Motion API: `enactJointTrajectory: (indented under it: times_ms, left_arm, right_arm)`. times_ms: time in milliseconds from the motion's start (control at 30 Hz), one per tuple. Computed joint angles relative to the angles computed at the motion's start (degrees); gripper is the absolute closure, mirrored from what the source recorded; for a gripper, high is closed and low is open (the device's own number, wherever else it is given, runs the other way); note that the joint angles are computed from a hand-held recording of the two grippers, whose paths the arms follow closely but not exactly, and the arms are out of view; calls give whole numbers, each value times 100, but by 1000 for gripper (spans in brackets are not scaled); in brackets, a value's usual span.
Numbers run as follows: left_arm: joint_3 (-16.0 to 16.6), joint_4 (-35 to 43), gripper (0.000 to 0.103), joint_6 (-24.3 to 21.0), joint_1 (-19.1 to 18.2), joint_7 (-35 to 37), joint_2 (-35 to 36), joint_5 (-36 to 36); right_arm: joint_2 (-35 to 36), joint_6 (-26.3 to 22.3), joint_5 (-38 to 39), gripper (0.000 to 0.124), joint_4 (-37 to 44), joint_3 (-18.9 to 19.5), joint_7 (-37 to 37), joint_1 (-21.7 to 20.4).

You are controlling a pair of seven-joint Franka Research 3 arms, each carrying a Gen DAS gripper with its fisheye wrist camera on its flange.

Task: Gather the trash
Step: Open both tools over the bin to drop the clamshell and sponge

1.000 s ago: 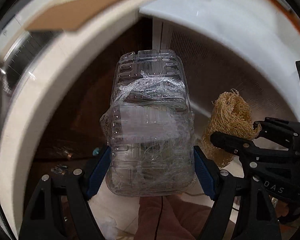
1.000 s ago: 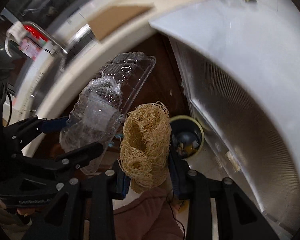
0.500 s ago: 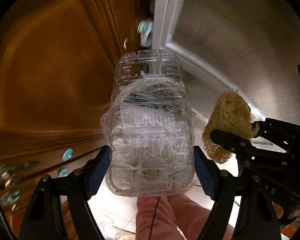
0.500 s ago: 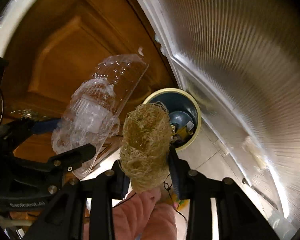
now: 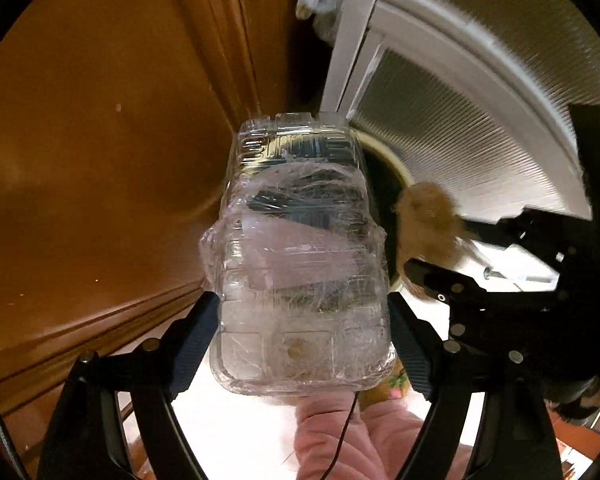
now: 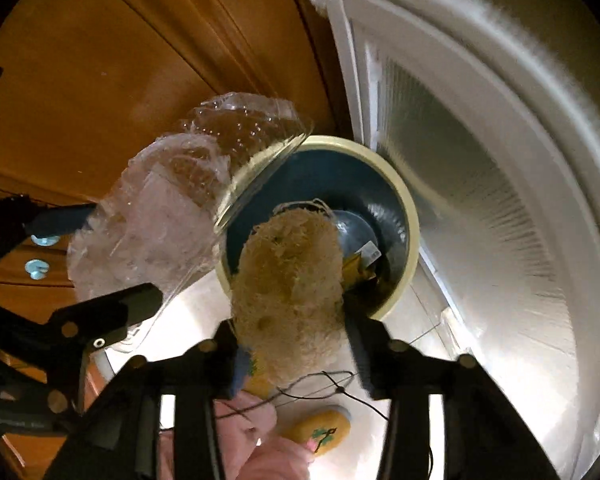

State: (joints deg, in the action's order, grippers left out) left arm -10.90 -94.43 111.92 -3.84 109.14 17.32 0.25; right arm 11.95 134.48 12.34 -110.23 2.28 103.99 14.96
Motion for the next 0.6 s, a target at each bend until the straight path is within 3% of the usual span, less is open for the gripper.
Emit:
enactJointTrajectory:
  times_ms: [100,367,600]
  left_arm:
    - [32,50,20,-52,-17,-67,66,123]
    - [25,-142,14,112,54,256,-199,159]
    - [68,-81,14,-15,86,247,-475,1]
  right_arm:
    - [40,108,-12,53,-24,-15,25,1]
    - [-227,303,-179,51,-266,-44,522,53]
    - [-806,109,-270,51,-461,9,1037,50]
